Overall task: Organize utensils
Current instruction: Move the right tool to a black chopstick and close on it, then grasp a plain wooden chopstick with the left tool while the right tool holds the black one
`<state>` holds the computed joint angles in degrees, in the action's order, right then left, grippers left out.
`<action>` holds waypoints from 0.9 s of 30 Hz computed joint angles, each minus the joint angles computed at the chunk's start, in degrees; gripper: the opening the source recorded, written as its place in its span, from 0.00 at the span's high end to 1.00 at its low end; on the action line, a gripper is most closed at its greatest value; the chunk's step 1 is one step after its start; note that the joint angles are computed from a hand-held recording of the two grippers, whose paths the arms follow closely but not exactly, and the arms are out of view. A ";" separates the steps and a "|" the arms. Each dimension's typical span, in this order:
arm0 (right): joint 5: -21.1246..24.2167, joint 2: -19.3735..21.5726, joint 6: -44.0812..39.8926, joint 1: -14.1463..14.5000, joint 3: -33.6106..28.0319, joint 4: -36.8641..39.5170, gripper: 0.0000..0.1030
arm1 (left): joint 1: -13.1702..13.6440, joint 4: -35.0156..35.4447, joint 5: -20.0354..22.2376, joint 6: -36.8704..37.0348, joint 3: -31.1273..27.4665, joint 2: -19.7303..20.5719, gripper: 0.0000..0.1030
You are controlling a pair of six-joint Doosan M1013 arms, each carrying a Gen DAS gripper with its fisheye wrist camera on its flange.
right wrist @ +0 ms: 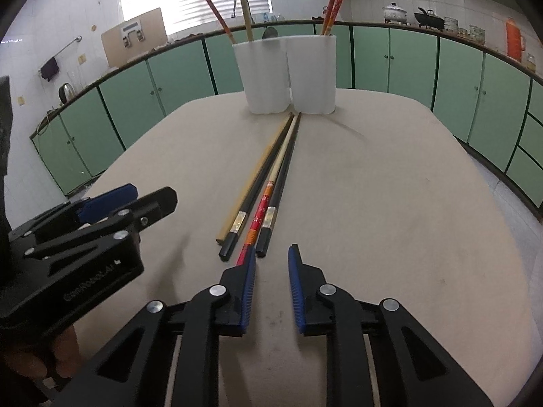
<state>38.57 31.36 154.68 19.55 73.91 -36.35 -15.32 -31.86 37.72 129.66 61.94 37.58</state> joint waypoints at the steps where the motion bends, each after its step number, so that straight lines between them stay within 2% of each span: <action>1: 0.42 0.13 -0.30 0.06 -0.24 0.12 0.83 | 0.01 -0.03 0.08 -0.08 0.00 0.01 0.52; 11: 3.52 1.28 -2.28 0.39 -2.36 0.79 0.84 | -0.05 -0.12 0.20 -0.20 0.09 0.04 0.52; 16: 4.00 1.46 -2.15 0.23 -2.70 1.27 0.95 | -0.11 -0.04 0.36 -0.22 0.07 0.13 0.52; 27: 3.58 0.11 3.02 -0.34 -0.48 -0.65 1.00 | -0.49 -0.28 2.35 1.12 0.07 0.25 0.52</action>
<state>42.15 31.47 157.70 19.20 73.43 -37.00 -15.81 -32.14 40.07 130.78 62.01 37.83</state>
